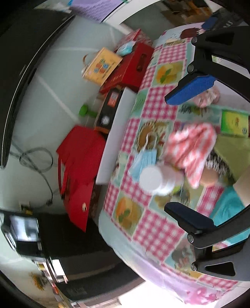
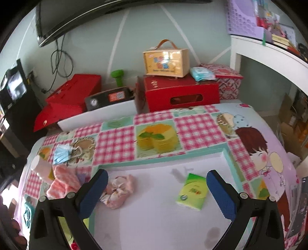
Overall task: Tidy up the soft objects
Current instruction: 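Grasp the pink-and-white zigzag towel with the right gripper and lift it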
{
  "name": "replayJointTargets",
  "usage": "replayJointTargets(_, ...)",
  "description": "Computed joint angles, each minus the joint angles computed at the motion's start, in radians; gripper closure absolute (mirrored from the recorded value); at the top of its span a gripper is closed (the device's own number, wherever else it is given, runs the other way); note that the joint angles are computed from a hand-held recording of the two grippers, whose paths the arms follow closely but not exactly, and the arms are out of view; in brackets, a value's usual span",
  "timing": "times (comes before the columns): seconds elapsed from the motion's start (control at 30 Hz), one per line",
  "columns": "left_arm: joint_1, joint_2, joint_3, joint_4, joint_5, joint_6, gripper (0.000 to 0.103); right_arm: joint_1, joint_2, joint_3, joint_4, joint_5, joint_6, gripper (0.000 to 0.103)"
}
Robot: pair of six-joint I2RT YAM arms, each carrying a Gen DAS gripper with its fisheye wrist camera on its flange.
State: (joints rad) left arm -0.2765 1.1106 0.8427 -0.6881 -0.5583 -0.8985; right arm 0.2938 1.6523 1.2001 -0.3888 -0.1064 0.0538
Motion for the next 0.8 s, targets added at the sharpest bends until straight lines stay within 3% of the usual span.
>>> replayJointTargets(0.2,0.169,-0.155,-0.098,0.004,0.091,0.039,0.003,0.089,0.018,0.008,-0.028,0.005,-0.007,0.0)
replayJointTargets(0.4,0.272,-0.255,-0.135,-0.029,0.103,0.074,0.003,0.19,0.024,0.006,-0.027,0.008,-0.015,0.0)
replayJointTargets(0.8,0.389,-0.26,-0.158,-0.038,0.21,0.095,0.002,0.339,0.121,0.063,-0.023,-0.028,-0.039,0.0)
